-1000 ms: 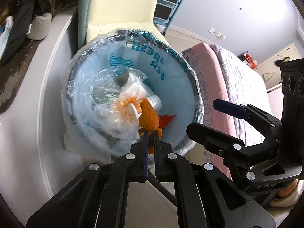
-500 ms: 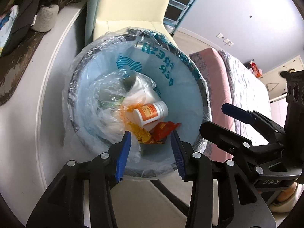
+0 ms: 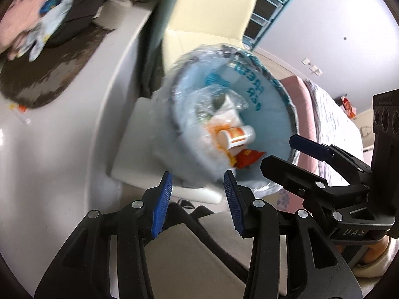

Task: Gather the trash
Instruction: 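Return both grippers from the bin toward the table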

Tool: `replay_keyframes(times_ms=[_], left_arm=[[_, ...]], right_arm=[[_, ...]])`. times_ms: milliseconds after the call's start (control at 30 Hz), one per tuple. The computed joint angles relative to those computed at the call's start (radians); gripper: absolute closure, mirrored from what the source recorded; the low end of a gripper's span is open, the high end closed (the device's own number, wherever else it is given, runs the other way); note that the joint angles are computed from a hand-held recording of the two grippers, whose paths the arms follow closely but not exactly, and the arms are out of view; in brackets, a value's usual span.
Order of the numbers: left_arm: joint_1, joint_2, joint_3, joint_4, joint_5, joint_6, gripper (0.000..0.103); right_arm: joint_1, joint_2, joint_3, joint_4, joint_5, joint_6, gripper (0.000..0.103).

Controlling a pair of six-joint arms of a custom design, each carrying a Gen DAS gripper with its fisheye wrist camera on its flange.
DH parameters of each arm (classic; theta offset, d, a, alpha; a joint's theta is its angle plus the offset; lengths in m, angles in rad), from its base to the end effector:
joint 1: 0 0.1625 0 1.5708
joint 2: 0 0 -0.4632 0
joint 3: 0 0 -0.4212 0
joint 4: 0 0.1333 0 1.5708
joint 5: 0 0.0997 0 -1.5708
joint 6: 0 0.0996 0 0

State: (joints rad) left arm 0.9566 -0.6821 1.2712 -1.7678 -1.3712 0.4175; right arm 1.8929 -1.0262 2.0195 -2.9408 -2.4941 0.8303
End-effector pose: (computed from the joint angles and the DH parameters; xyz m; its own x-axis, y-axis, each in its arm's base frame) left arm -0.3156 -0.7131 0.0922 -0.4764 0.8792 -0.0125 0.7939 0.4362 0.4236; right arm 0.2362 -0.5376 0.1866 -0.6660 0.7100 0.2288 0.2923 0.5306 -0.7956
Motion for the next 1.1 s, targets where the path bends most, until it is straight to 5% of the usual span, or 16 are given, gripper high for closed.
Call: replay_keyframes(times_ms=[1100], left_arm=[[0.227, -0.091, -0.163, 0.117, 0.114, -0.151, 0.062]], right_arm=[[0.055, 0.376, -0.486, 0.257, 0.168, -0.18, 0.02]])
